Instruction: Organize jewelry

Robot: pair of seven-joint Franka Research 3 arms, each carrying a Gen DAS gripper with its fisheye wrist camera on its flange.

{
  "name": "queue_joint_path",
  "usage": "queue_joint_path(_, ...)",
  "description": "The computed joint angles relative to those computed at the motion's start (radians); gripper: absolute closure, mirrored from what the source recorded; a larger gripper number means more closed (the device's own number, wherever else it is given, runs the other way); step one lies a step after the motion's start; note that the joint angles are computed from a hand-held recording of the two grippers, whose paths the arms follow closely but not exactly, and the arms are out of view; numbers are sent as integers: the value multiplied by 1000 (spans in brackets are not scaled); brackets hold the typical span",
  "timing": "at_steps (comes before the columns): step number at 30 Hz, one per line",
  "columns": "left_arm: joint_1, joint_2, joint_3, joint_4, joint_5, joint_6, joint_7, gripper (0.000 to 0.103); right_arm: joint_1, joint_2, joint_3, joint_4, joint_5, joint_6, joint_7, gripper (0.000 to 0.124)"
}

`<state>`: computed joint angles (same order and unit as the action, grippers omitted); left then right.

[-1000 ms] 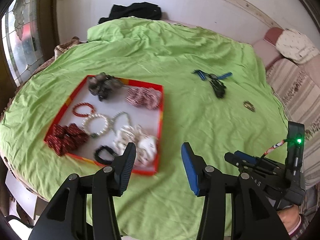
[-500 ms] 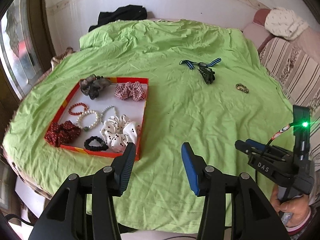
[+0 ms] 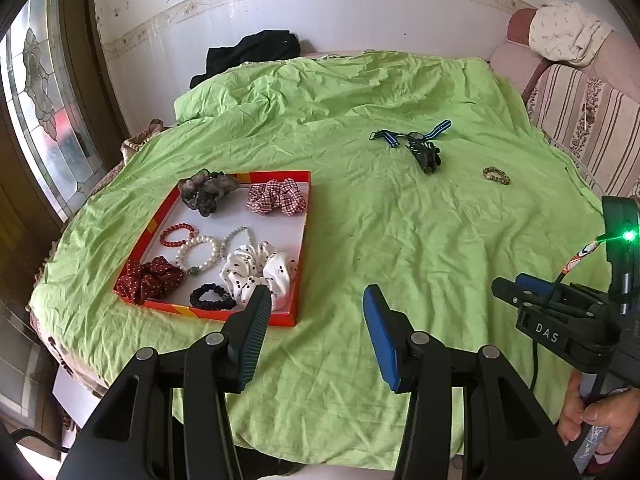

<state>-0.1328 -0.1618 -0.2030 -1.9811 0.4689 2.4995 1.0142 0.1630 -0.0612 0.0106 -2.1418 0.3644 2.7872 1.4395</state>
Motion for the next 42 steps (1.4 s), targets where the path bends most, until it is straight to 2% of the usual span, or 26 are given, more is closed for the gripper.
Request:
queue_joint_path(14,-5,39,-4,28,28,-50,-8,55,-9,24,-6,15,-2,-13,4,83)
queue_joint_path(29,-23,146,9,124,0,-103,53,53,-39,100,-23,100,-49,-41,43,82)
queue_joint_path(34,-28,226,15,227,-45,-109,110,52,-62,158,-44,172,-92,-52,89,82)
queue_joint_path(38,-36,336,13,375,-108,-133,185,49,-88,222,-60,253,-96,-51,111,82)
queue_joint_path(42,-50,500,1,601,-197,-190,274,49,-158,304,-29,355,80,-51,16,82)
